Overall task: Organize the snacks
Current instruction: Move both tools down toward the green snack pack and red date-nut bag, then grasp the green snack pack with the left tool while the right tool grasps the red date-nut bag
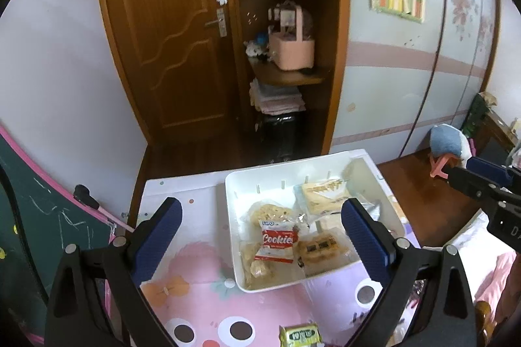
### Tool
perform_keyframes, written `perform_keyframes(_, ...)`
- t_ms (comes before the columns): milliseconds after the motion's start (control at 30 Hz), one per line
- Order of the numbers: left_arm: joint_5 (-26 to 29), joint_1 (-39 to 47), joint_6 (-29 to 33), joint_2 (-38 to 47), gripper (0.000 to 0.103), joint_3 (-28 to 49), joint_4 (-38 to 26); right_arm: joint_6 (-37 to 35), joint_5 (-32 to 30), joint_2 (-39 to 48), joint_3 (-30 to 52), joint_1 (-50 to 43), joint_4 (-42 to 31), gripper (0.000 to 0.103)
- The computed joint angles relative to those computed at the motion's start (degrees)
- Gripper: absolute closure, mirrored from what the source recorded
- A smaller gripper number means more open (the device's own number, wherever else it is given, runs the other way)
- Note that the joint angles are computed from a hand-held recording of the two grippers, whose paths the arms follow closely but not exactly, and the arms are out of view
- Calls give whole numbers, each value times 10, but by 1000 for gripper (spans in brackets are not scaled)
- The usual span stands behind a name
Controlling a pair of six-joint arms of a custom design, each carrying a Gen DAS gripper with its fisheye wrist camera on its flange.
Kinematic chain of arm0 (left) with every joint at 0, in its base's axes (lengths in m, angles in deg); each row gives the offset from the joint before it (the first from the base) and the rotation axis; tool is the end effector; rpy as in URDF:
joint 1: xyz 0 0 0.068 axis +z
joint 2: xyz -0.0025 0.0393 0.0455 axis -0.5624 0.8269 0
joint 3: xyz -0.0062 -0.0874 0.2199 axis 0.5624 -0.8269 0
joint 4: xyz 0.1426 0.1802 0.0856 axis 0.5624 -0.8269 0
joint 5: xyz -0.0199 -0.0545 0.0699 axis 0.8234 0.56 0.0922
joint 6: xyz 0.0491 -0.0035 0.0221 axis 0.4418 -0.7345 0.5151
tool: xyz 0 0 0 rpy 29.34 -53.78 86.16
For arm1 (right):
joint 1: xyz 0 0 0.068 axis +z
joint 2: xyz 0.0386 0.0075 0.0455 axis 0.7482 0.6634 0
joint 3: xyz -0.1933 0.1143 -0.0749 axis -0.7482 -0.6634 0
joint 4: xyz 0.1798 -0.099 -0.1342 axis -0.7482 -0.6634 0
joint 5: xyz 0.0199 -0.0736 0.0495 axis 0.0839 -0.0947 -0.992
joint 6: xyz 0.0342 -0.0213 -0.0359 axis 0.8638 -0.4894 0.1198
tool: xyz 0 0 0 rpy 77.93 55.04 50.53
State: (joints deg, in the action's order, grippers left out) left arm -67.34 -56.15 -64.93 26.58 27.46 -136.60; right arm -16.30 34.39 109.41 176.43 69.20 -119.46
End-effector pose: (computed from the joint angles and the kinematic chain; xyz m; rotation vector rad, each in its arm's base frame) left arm 0.3460 -0.1336 0.3525 0.3381 2.2421 -0.0417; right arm 0.2800 0.0958 0.3888 0.1241 2.3196 0.0385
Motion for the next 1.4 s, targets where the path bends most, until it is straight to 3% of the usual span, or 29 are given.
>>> perform_keyframes(300, 5, -32, 32, -172, 4, -179, 22, 4, 87, -149, -111, 74, -44, 40)
perform_keyframes(533, 11, -73, 32, -278, 3, -384, 76, 43, 134, -267, -269, 131, -53, 37)
perform_keyframes(633, 12, -86, 36, -284, 3, -458, 108, 43, 122, -309, -351, 125, -39, 37)
perform_keyframes(767, 19, -89, 63, -241, 3, -517, 142, 25, 88, -352, -462, 87, -3, 37)
perform_keyframes(1000, 34, -60, 184, -124, 3, -541, 206, -53, -18, -361, -628, -66, 105, 37)
perform_keyframes(1167, 25, -45, 240, -14, 3, -497, 216, -92, -83, -278, -677, -147, 189, 37)
perform_keyframes(1400, 37, -55, 290, 86, 4, -427, 201, -117, -90, -197, -700, -162, 252, 37)
